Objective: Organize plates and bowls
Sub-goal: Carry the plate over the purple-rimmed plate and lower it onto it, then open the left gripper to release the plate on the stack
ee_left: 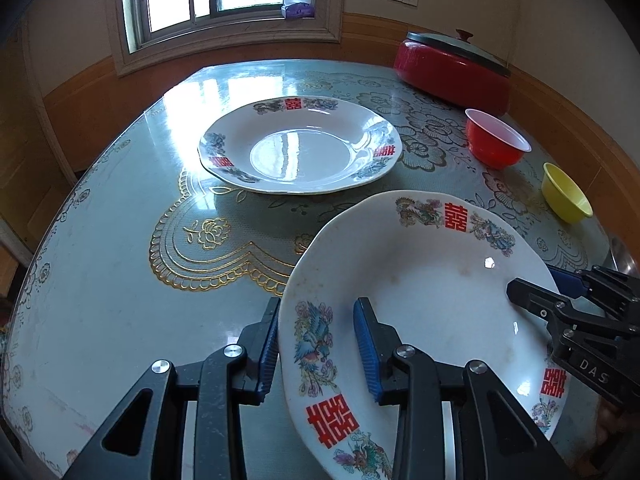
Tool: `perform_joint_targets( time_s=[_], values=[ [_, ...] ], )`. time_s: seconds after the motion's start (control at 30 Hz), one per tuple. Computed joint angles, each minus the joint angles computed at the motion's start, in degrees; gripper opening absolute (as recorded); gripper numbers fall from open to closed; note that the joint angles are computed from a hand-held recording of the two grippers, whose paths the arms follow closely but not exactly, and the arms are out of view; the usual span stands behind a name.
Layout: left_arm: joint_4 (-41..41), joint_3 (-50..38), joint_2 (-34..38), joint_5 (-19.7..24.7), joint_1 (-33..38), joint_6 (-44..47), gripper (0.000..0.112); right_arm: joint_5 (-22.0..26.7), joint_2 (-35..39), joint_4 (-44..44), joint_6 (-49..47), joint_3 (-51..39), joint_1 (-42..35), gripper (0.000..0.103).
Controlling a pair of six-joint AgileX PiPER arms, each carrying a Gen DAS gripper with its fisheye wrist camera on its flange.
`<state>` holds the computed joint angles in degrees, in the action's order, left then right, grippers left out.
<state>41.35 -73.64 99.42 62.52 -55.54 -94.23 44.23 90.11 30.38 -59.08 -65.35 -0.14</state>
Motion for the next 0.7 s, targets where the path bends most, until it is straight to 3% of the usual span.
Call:
perform_joint_targets(
  time_s=[0.43,0.6,0.7],
  values=[
    [-0.4,-1.2,0.9,0.8,-1.4,4.0,0.036,6.6,0.9,2.0,0.3,-2.8,-4.1,0.026],
    [0.0,-2.6,2.1,1.6,-0.6,5.1,0.037,3.3,-0.9,0.3,2.2,-0.6,-2.7,0.026],
    [0.4,-1.9,1.7,0.5,0.1,5.0,0.037,-1.8,-2.8,-2.6,3.9,1.9,-0.1,0.028]
  ],
)
